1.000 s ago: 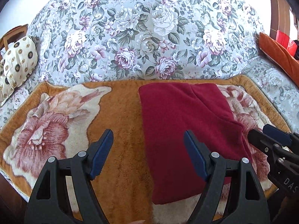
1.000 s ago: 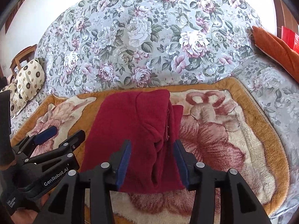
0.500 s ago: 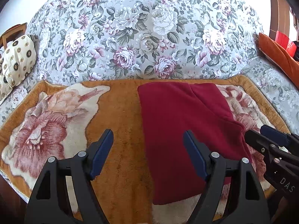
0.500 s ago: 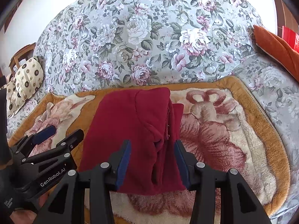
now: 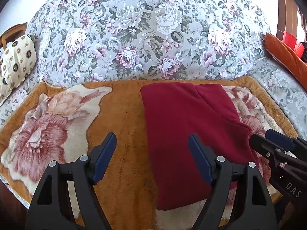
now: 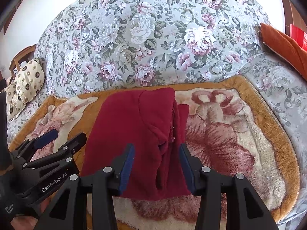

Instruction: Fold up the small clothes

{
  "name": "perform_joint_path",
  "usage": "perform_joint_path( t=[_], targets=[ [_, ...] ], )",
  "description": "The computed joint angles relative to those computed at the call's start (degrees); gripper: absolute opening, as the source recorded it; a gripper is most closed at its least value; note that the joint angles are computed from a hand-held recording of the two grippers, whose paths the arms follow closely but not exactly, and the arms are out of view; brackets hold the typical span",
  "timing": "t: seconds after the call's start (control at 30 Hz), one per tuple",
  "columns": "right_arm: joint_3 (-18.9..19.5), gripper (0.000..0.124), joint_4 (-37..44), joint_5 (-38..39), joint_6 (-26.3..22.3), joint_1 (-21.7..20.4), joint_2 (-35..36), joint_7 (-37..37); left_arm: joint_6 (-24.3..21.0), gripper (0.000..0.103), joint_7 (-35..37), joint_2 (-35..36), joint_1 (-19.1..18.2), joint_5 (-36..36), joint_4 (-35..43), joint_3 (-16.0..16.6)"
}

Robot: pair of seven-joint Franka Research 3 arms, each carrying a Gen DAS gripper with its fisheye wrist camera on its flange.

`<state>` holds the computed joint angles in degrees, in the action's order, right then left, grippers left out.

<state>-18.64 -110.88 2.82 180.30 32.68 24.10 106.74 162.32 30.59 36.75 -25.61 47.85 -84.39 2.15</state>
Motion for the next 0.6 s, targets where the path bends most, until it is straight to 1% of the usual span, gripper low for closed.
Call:
perform_joint_path(
  t=[0.07,0.3,0.6],
  targets=[
    [0.8,0.046,0.3,0.1,-0.2,-0.8,0.1,-0.6,0.1,0.078,0.0,0.0,0.0,0.0,-0.1,0.0],
    [0.8,0.046,0.4,0.4,0.0,-0.6,0.2,-1.0,0.2,0.078,0.2,0.4,0.0,-0.5,0.4,0.0],
    [2.1,0.046,0.7,0.7,-0.4,-1.7,0.4,-1.6,0.2,0.078,0.4,0.4,0.0,-0.7,0.4,0.0]
  ],
)
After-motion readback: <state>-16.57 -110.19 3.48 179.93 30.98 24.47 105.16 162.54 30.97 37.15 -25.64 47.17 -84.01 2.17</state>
